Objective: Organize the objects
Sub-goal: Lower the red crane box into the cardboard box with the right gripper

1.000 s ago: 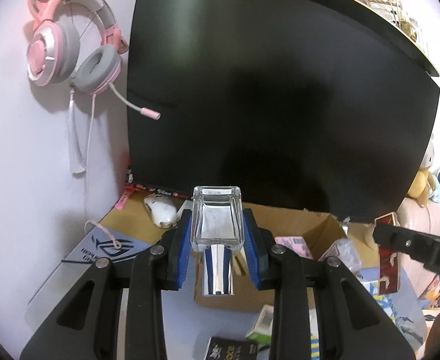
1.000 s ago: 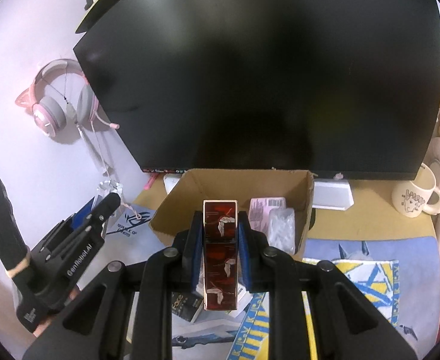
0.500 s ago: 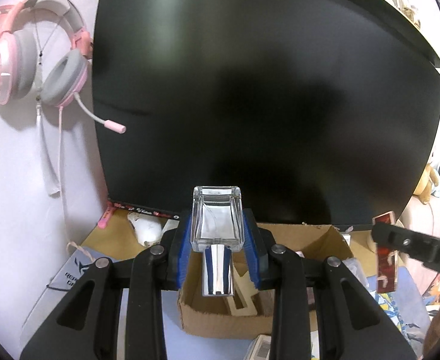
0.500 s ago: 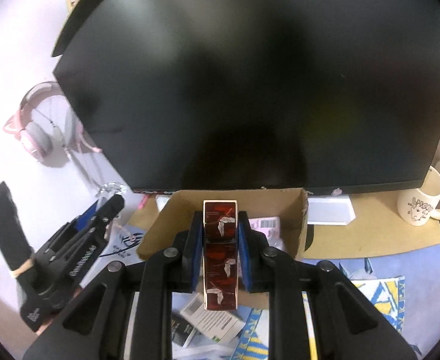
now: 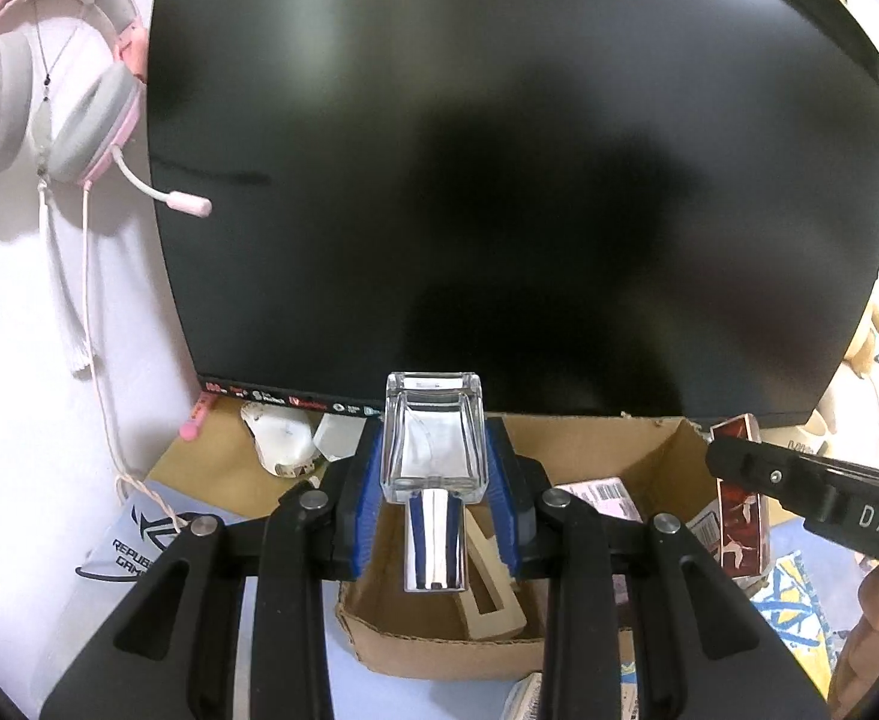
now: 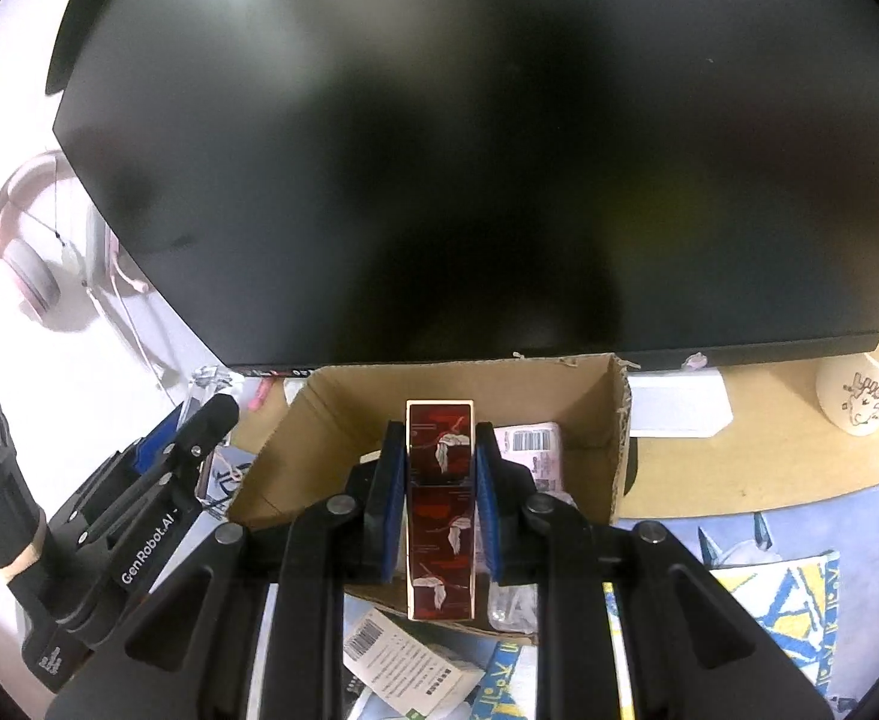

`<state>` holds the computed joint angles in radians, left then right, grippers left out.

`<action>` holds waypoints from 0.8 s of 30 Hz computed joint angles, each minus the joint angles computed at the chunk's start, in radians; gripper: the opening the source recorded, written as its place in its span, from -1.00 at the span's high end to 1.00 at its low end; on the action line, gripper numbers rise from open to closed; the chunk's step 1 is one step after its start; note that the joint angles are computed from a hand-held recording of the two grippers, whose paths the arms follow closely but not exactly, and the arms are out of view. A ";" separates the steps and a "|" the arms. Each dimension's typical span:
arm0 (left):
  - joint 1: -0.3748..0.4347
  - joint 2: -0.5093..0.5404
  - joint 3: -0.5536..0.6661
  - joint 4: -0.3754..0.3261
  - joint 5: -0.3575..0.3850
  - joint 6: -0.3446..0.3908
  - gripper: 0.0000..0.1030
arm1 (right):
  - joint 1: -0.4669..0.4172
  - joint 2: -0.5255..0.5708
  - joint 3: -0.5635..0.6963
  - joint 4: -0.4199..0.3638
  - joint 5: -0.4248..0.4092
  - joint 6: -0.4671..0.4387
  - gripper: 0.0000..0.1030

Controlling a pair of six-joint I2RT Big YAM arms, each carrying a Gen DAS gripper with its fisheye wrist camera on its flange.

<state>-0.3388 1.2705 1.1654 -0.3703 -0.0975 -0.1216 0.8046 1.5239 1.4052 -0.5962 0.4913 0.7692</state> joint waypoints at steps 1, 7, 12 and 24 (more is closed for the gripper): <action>-0.001 0.004 0.003 -0.004 -0.007 0.001 0.41 | 0.005 0.002 -0.001 0.007 0.015 -0.013 0.55; 0.004 0.015 0.005 -0.016 0.021 -0.019 0.41 | 0.015 -0.006 -0.027 0.060 0.044 -0.054 0.55; 0.011 0.027 0.008 -0.028 0.046 -0.042 0.41 | 0.015 0.005 -0.020 0.048 0.072 -0.038 0.55; 0.007 0.048 0.022 -0.056 0.066 -0.049 0.41 | 0.011 0.013 -0.028 0.055 0.082 -0.015 0.55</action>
<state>-0.3314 1.3184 1.1878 -0.4260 -0.0314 -0.1705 0.8153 1.5366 1.3770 -0.5415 0.5738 0.7544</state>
